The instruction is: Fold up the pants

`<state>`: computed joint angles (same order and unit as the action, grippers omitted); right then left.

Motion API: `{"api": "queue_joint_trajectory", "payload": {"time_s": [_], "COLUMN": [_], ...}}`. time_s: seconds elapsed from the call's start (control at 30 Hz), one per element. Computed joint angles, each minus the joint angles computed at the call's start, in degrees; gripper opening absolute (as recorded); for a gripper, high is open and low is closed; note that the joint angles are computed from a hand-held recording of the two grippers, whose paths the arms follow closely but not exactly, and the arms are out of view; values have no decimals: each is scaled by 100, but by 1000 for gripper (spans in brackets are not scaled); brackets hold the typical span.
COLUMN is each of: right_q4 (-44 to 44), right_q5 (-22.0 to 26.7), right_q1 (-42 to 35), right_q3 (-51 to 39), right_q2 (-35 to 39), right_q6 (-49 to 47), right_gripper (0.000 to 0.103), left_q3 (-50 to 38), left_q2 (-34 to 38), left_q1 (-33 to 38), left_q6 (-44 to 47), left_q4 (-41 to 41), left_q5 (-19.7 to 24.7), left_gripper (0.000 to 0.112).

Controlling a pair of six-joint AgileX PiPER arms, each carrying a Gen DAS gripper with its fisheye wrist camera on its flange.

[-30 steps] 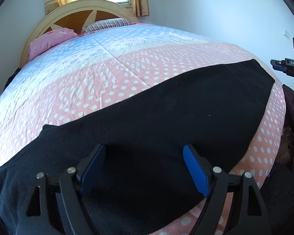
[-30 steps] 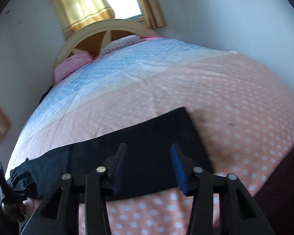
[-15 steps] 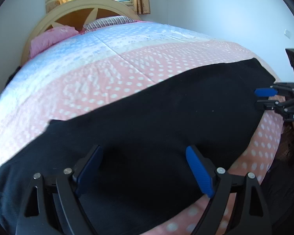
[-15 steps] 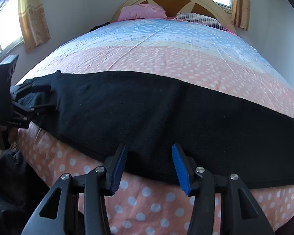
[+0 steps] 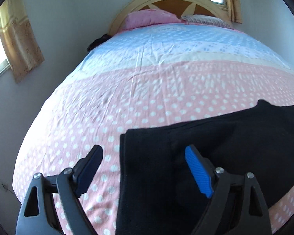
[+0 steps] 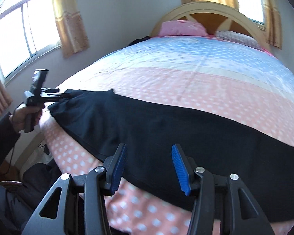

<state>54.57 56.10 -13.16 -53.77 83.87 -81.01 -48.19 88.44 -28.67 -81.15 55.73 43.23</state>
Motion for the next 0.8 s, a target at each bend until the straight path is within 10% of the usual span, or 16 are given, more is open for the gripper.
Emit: {"api": "queue_joint_trajectory", "payload": {"time_s": [0.17, 0.37, 0.8], "right_q4": [-1071, -1529, -886], "right_q5": [65, 564, 897], "right_q1": [1132, 1258, 2428], "right_q3": [-377, -928, -4783], "right_q2": [823, 845, 3385], "right_q6": [1177, 1423, 4238], "right_gripper": [51, 50, 49], "left_q3": [590, 315, -1373], "left_q2": [-143, -454, 1121], "left_q1": [-97, -1345, -2254], "left_q6": [-1152, -1500, -934], "left_q4": [550, 950, 588], "left_q5": [-276, 977, -80], "left_gripper": [91, 90, 93]}}
